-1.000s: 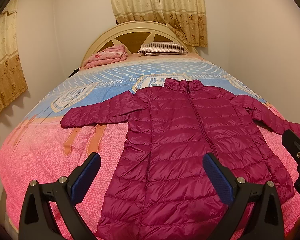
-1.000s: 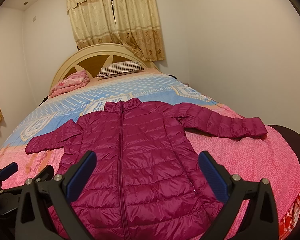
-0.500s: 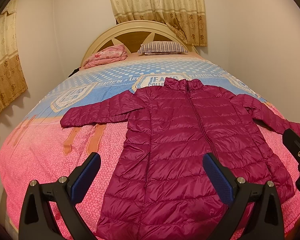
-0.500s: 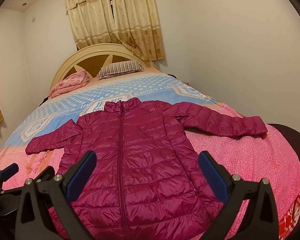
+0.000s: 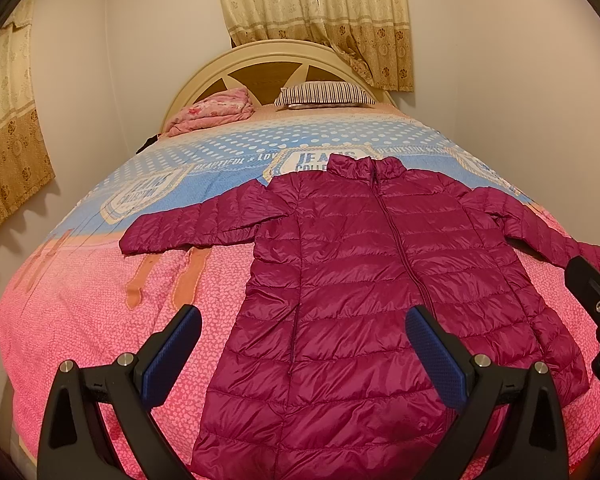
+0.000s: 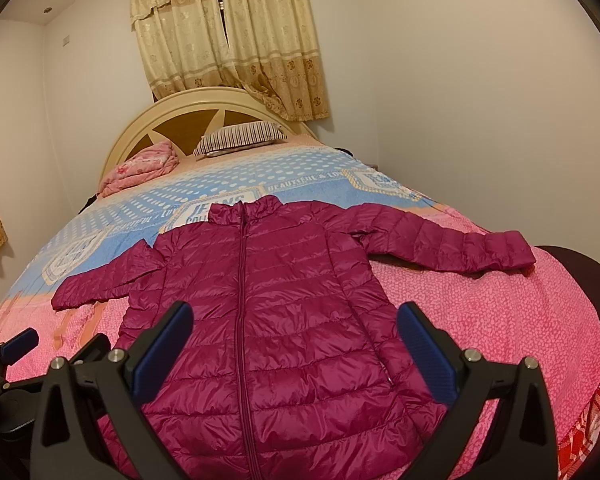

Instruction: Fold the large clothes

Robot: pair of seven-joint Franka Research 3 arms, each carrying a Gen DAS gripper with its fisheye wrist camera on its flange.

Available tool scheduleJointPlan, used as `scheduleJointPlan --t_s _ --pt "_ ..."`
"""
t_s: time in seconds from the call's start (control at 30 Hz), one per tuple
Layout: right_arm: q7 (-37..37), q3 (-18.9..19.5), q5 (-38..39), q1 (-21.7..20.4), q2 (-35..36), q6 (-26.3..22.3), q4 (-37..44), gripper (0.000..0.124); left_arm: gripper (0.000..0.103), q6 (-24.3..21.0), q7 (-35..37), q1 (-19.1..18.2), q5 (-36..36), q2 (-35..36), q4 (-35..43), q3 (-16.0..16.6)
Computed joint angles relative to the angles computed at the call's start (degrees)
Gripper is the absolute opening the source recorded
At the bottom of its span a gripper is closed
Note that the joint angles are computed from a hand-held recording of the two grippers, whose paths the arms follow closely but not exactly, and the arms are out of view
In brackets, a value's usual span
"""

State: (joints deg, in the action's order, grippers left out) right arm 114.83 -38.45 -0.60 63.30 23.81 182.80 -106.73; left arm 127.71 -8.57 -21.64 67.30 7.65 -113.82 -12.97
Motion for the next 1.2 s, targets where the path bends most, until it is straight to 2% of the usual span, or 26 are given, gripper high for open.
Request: scheduleJointPlan --t_s 0.33,0.43,0.53,0.57,0.67,0.7,0.73,0.87,0.9,1.0,1.1,1.2 --pt "0.35 1.08 0.22 -0.86 0.8 -0.61 0.76 0.103 0.102 0.41 1.06 0.04 -0.88 1.46 1.33 0.52" --pt "0.34 3.1 0.1 -2.77 1.05 -1.06 1.48 0.103 0.102 1.6 1.31 0.29 -1.14 1.87 1.47 0.84" --pt "0.09 8.15 0.27 -7.78 1.29 -2.69 2.97 0.103 0.102 5.73 1.79 1.2 -1.29 2.26 0.92 1.46" --pt "0.02 11.09 0.75 -10.7 1.75 -4.17 4.16 0.103 0.102 7.92 1.92 1.72 -0.98 2.4 0.52 1.81" --pt "0.22 15.81 0.83 -16.03 2.18 -6.03 5.59 0.103 0.102 12.99 1.59 3.33 0.15 2.75 -0.38 3.1" --pt "-0.33 18.81 1.85 -19.47 2.64 -7.06 6.66 0.103 0.102 14.48 1.56 3.99 0.42 2.85 -0.58 3.6" --pt "0.15 19.81 2.04 -21.12 2.83 -7.57 7.16 0.103 0.102 15.85 1.81 4.78 0.41 3.11 -0.58 4.13" --pt "4.16 20.5 2.08 -25.93 3.9 -8.0 8.76 0.103 0.102 17.66 2.63 7.56 -0.08 4.58 0.46 6.32" --pt "5.49 21.22 3.32 -28.61 4.41 -8.57 9.69 0.102 0.102 17.9 2.48 7.98 -0.05 4.67 0.41 6.68" --pt "10.88 20.2 4.23 -32.21 5.81 -10.39 11.94 0.089 0.102 19.86 2.73 10.1 -0.31 6.74 1.83 8.41" --pt "18.47 16.27 4.14 -34.99 9.66 -15.28 17.38 0.089 0.102 20.85 3.3 11.66 -0.97 10.18 4.41 10.05" --pt "20.73 18.63 5.03 -40.32 13.19 -19.25 22.99 0.086 0.102 22.55 4.56 12.46 -1.87 13.06 6.2 11.33"
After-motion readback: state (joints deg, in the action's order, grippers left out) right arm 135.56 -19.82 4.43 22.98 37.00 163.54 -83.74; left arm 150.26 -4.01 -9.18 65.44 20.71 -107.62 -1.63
